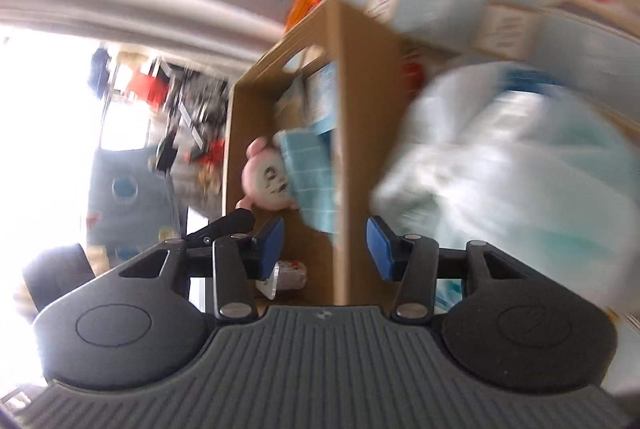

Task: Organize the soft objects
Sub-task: 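Move the right tool to the orange striped cloth and close on it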

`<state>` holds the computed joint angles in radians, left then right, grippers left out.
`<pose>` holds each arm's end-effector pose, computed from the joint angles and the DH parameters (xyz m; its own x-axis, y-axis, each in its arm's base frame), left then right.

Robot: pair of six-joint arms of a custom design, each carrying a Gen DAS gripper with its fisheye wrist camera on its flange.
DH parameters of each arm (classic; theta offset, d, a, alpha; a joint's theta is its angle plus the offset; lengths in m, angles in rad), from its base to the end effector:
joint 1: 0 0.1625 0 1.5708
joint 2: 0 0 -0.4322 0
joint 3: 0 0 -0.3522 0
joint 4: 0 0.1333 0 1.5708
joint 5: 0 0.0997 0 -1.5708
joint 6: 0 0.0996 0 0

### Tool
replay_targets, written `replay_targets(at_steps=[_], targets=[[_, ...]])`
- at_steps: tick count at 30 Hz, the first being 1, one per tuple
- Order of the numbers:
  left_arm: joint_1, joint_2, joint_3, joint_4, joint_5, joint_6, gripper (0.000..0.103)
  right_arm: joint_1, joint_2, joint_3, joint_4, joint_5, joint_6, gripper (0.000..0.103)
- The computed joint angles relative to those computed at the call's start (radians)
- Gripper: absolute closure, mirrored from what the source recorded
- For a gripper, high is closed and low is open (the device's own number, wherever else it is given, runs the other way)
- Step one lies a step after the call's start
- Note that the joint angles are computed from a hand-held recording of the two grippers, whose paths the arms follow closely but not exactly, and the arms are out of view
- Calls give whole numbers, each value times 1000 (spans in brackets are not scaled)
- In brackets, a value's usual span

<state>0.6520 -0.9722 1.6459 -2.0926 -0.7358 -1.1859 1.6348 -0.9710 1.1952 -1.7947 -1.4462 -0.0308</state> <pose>-0.3570 -0.5331 0.2187 -0.8477 -0.3300 -0.4154 0.0002 0.7828 -0.6223 0.1893 -0.6763 0.3421 -0.9878 -0.0941 -0.1242 -0.0944 0.9955 -0.0035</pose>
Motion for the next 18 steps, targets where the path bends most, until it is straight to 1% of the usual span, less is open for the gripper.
replay_targets(at_steps=[3,5,9,13,15,16,17,18], targets=[[-4,89,-69,-61,-53,92,50,-53,-80,38,-3,-31,29,54],[-6,142,-109,-97,-88,133,49,-83,-126,60,-8,-69,52,53],[-11,246,-196,-133,-155,177,49,-143,-193,70,-5,-158,85,52],[-15,322,-262,-149,-200,184,49,-181,-205,48,0,-257,84,52],[-17,359,-297,-148,-219,184,49,-203,-197,26,17,-282,96,52],[-19,373,-312,-144,-227,185,49,-214,-196,19,22,-285,82,52],[-20,388,-326,-139,-235,185,49,-215,-181,-13,42,-313,35,52],[-20,406,-342,-136,-244,186,49,-216,-182,-12,41,-311,30,52]])
